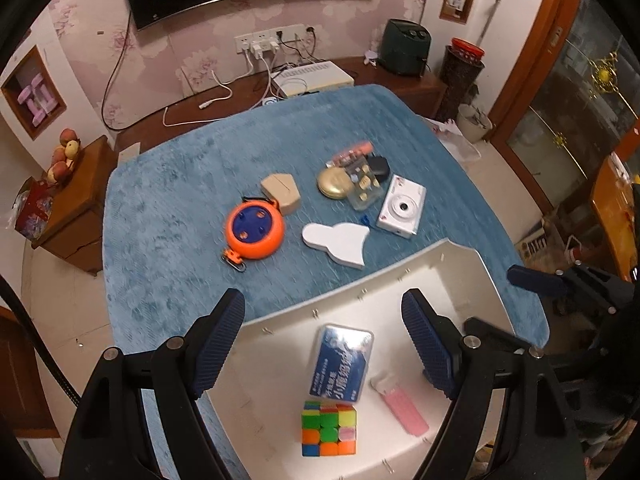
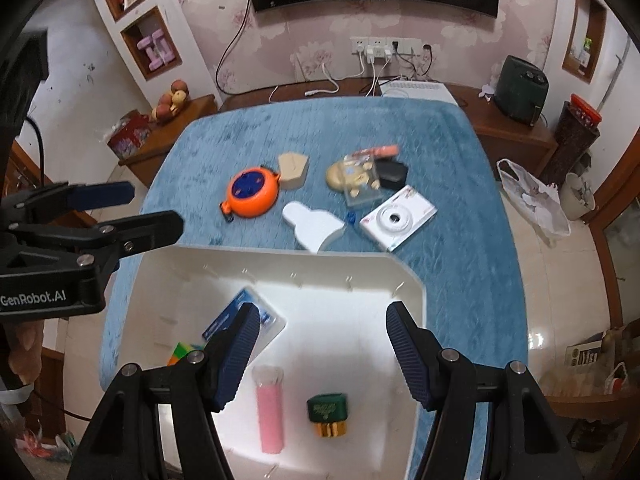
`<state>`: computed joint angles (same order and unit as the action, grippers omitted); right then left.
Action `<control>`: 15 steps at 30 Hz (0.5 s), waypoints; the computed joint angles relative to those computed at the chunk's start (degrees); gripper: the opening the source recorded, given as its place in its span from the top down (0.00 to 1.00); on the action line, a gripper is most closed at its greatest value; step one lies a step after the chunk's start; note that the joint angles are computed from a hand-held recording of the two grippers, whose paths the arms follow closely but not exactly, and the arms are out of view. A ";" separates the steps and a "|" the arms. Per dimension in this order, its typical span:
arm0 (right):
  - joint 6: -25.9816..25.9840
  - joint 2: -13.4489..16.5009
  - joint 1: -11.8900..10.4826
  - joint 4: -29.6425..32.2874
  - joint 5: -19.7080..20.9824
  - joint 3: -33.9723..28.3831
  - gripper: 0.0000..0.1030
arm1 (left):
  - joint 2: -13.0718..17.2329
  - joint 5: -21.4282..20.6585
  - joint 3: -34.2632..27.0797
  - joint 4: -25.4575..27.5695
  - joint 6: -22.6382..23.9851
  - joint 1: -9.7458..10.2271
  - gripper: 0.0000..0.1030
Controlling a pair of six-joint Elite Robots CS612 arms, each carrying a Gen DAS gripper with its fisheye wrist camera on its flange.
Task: Organize rigid objects
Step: 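Grasp the clear plastic cup with left tool while right tool grasps white box-shaped device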
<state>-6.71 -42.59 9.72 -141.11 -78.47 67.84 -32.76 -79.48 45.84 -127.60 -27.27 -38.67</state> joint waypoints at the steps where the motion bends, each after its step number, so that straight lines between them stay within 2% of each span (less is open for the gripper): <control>1: -0.06 0.27 -0.11 -0.07 -0.16 -0.50 0.35 | 0.19 0.12 -0.40 0.21 -0.30 0.09 0.19; 8: -1.37 3.49 -0.94 1.61 -2.18 -6.14 0.35 | 2.45 0.20 -4.74 2.20 -1.23 0.59 0.19; 15: -3.14 7.86 -1.88 7.82 -2.74 -13.49 0.35 | 7.65 -1.08 -14.51 7.62 -1.55 1.05 0.19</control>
